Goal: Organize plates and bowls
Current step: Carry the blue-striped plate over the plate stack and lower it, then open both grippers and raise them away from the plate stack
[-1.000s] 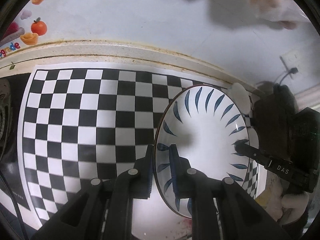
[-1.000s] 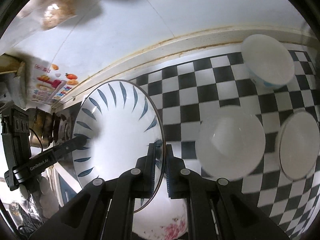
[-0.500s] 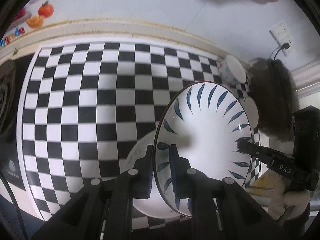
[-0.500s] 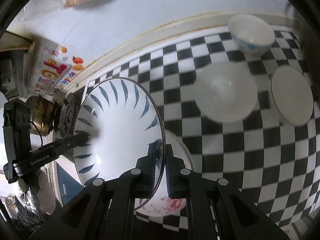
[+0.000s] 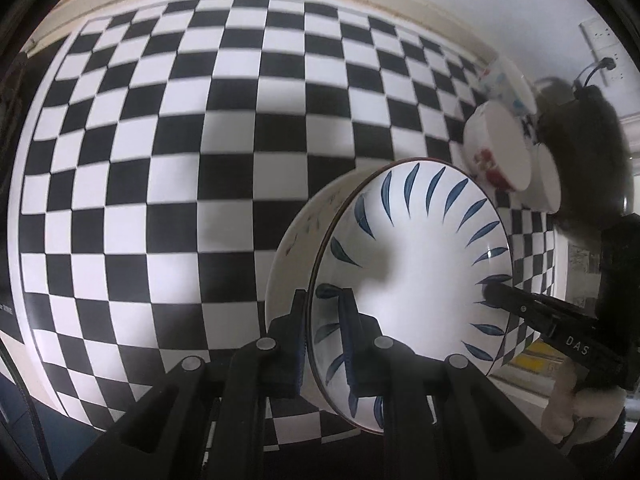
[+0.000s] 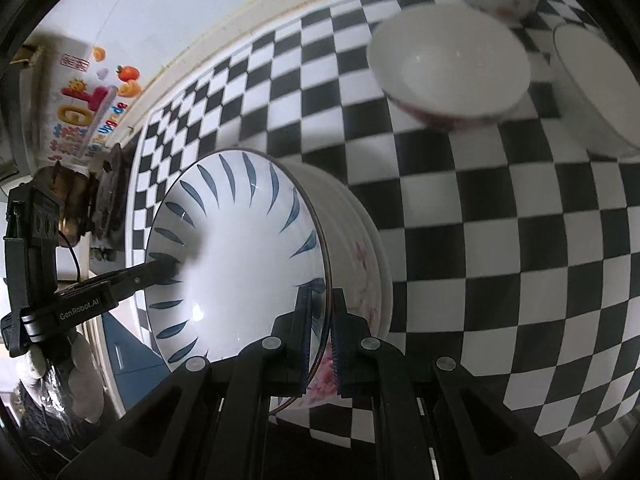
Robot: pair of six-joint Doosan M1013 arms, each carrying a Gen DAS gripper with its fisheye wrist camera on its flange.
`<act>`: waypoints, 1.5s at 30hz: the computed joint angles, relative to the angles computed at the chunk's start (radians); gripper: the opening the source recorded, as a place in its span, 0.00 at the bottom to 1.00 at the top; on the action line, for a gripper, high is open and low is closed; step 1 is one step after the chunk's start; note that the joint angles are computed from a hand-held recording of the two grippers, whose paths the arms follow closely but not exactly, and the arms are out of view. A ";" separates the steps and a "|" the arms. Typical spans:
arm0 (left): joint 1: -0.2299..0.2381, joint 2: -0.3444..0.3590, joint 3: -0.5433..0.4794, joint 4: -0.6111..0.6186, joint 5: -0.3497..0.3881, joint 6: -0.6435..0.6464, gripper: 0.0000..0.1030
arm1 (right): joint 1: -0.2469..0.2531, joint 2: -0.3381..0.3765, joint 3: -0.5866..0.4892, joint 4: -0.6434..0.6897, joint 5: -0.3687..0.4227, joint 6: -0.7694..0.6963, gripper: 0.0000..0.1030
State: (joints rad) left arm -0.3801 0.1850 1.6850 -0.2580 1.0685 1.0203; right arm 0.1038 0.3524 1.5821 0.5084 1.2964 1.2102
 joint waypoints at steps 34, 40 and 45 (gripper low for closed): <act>-0.029 0.047 -0.015 0.027 0.088 -0.058 0.14 | 0.055 0.006 0.001 -0.157 -0.056 0.080 0.10; -0.031 0.053 -0.021 0.026 0.095 -0.083 0.14 | 0.070 0.003 -0.003 -0.198 -0.058 0.125 0.10; -0.030 0.044 -0.011 0.015 0.097 -0.088 0.14 | 0.066 0.005 -0.006 -0.194 -0.043 0.130 0.10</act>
State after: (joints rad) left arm -0.4102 0.2292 1.6738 -0.2434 1.1656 0.9322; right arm 0.1701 0.3570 1.5765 0.3141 1.2529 1.3400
